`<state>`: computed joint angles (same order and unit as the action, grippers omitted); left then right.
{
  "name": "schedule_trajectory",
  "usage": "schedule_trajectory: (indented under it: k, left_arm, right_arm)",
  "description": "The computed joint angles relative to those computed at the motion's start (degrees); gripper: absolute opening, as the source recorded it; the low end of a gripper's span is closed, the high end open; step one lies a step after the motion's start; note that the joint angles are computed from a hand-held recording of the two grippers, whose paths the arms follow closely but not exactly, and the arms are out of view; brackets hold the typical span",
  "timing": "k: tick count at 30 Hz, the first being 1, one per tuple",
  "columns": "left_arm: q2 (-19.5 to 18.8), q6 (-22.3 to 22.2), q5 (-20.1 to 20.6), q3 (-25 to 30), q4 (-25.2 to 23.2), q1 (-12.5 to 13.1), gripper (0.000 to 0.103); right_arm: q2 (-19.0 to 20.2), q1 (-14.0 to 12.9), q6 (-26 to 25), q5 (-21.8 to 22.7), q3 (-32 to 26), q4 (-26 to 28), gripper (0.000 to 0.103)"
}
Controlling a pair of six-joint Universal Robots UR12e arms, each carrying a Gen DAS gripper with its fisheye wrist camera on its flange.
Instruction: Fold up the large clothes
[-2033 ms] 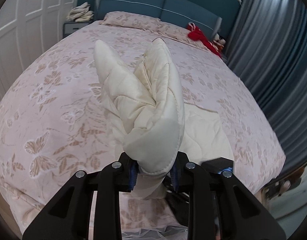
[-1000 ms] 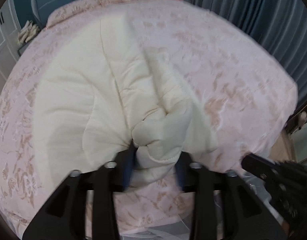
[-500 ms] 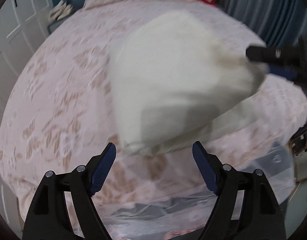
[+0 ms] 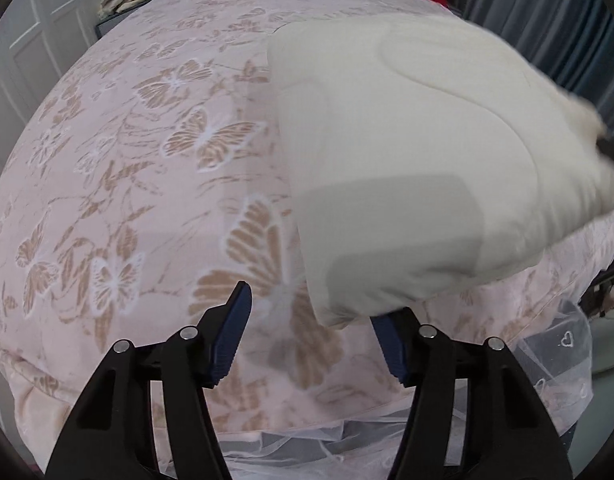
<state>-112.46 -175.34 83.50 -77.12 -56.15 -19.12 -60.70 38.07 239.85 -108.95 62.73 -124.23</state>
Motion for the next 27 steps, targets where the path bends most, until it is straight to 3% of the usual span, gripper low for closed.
schedule_trajectory:
  k: [3, 8, 11, 16, 19, 22, 27]
  left_arm:
    - [-0.77, -0.11, 0.72, 0.70, -1.26, -0.68, 0.052]
    - [0.38, 2.35, 2.70, 0.02, -0.51, -1.52, 0.050]
    - [2.34, 3.54, 0.88, -0.18, -0.85, -1.37, 0.050]
    - [3.50, 4.39, -1.24, 1.08, 4.59, -1.47, 0.050]
    - [0.52, 4.30, -2.69, 6.42, 3.82, -2.26, 0.050]
    - [-3.20, 5.53, -0.85, 12.16, 4.29, -4.17, 0.049]
    - [-11.34, 5.32, 0.10, 24.61, -3.93, -6.95, 0.046]
  right_arm:
    - [-1.03, -0.44, 2.89, 2.63, 4.22, 0.50, 0.011]
    - [-0.50, -0.51, 4.29, 3.32, 6.36, 0.98, 0.011]
    - [-0.14, -0.64, 4.26, 3.54, 6.67, 0.77, 0.011]
    - [-0.24, -0.93, 5.05, 4.86, 7.58, -1.24, 0.011]
    - [-0.21, -0.87, 5.39, 4.87, 7.57, -1.40, 0.011]
    - [-0.44, -0.70, 5.70, 4.86, 7.87, -1.67, 0.011]
    - [-1.35, -0.37, 7.91, 5.36, 9.40, -3.78, 0.011]
